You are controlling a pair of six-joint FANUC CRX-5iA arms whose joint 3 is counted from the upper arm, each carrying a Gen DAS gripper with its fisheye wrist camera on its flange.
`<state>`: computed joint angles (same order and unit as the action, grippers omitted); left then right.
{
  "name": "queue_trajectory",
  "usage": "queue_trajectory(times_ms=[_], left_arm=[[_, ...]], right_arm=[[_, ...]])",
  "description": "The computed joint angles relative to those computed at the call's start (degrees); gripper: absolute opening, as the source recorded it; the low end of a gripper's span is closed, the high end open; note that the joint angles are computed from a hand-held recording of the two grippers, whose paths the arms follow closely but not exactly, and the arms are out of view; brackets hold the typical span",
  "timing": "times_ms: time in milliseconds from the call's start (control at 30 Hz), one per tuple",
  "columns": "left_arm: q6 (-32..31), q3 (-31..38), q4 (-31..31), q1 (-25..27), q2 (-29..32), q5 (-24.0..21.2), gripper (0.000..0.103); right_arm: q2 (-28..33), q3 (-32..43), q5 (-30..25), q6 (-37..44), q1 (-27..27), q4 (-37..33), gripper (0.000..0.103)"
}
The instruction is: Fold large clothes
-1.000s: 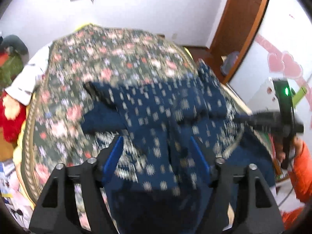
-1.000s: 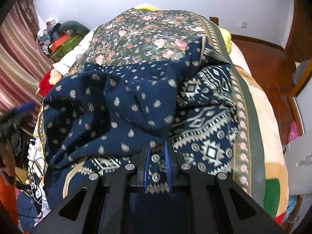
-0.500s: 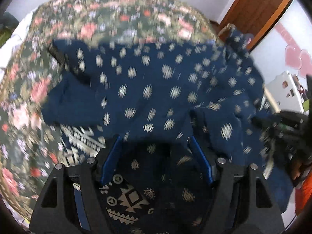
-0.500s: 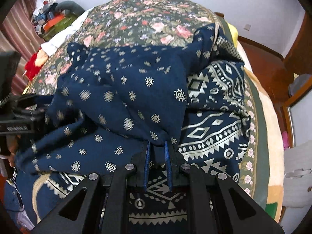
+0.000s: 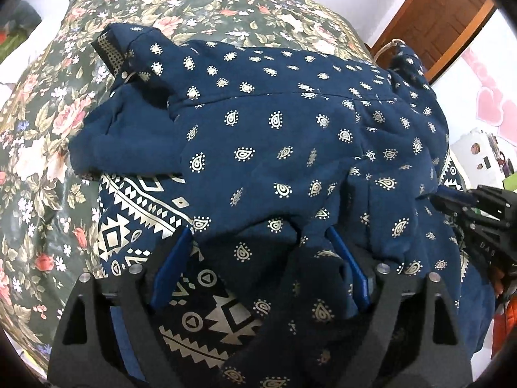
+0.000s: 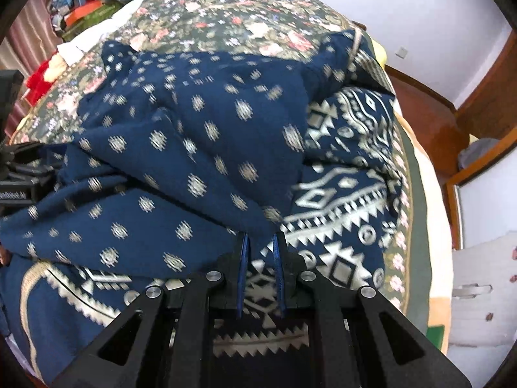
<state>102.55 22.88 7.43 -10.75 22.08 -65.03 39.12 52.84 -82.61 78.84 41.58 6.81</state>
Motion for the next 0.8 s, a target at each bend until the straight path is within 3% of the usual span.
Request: queue_trajectory(times_ms=[100, 333, 533, 800], left_arm=[[0.91, 0.69, -1.65, -0.56, -0.07, -0.59, 0.085], [1.76, -0.42, -3.27, -0.93, -2.0, -1.15, 0.085], [2.65, -5.87, -1.6, 1.1, -8.34, 1.15, 0.085], [8.37, -10.56, -10.11, 2.81, -17.72, 0.38, 0.085]], right_arm=[[-1.31, -2.31, -0.84, -1.34, -0.48, 0.58, 0.011], [-7.42, -12.53, 3.66, -2.56, -2.21, 0.9, 0.011], [-8.59, -14.51, 5.42, -2.31, -2.75, 1.04, 0.012], [-9.38, -19.23, 8.97, -2.33, -0.18, 8.27, 0.014]])
